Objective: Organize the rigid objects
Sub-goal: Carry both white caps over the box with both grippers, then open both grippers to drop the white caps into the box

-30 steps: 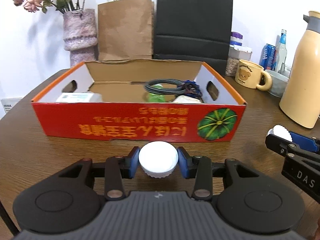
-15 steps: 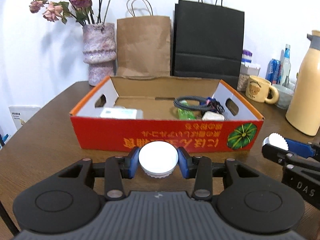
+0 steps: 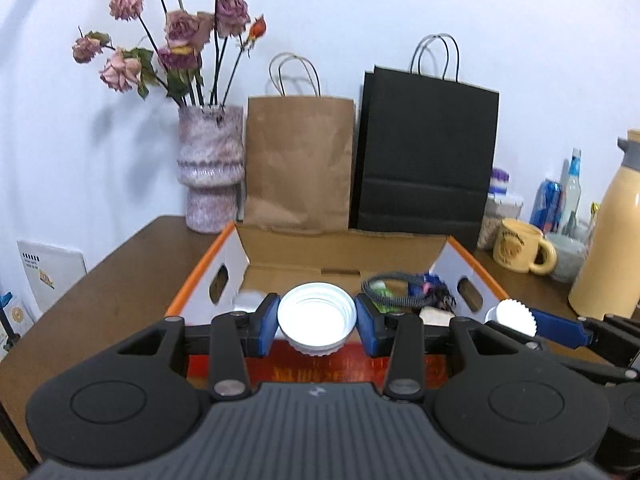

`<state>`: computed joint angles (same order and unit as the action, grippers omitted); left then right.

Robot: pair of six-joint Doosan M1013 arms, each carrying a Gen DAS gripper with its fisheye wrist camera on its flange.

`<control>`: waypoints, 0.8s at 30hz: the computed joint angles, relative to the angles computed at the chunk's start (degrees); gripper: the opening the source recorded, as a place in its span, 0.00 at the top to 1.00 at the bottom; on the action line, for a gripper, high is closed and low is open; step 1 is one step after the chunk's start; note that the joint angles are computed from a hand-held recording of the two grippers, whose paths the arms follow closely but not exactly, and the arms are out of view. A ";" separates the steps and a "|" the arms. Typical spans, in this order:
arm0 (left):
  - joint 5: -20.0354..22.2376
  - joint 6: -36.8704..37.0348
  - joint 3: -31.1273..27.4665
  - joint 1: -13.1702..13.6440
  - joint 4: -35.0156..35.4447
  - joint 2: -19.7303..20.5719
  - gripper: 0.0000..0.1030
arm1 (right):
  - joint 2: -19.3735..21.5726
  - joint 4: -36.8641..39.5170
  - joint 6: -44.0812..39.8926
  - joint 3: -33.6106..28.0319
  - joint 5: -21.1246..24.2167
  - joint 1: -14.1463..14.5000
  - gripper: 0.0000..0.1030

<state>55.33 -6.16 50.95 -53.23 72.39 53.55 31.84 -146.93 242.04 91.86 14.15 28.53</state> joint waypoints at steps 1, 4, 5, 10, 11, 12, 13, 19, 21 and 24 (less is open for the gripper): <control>0.12 -0.22 -0.20 0.09 0.30 0.05 0.60 | 0.16 0.41 -0.53 -0.44 0.09 0.11 0.62; 0.40 -0.37 -1.08 0.47 0.66 0.33 0.60 | 0.65 1.00 -1.54 -1.74 0.54 0.35 0.62; 0.40 -0.40 -1.30 0.59 0.73 0.40 0.60 | 0.85 1.49 -2.20 -2.24 0.70 0.43 0.62; -0.36 -1.51 -2.38 1.44 0.84 0.73 0.60 | 1.98 3.89 -4.84 -4.82 0.95 0.70 0.62; -0.30 -1.77 -2.66 1.60 0.95 0.87 0.60 | 2.24 4.51 -5.41 -5.38 0.91 0.71 0.62; -0.11 -1.92 -2.99 1.70 1.08 1.01 0.60 | 2.48 5.04 -5.92 -5.84 0.96 0.72 0.62; 0.10 -1.99 -3.38 1.82 1.16 1.19 0.60 | 2.71 5.23 -6.08 -6.30 0.99 0.73 0.62; 0.89 -1.47 -6.56 2.92 -0.22 2.63 0.60 | 4.52 8.80 -9.21 -9.53 0.40 0.63 0.62; 0.97 -0.82 -7.54 3.30 -0.98 3.13 0.60 | 5.11 10.70 -10.72 -10.58 -0.25 0.51 0.62; 1.44 0.66 -9.32 3.87 -2.24 4.13 0.60 | 6.05 13.34 -12.95 -12.10 -1.22 0.28 0.62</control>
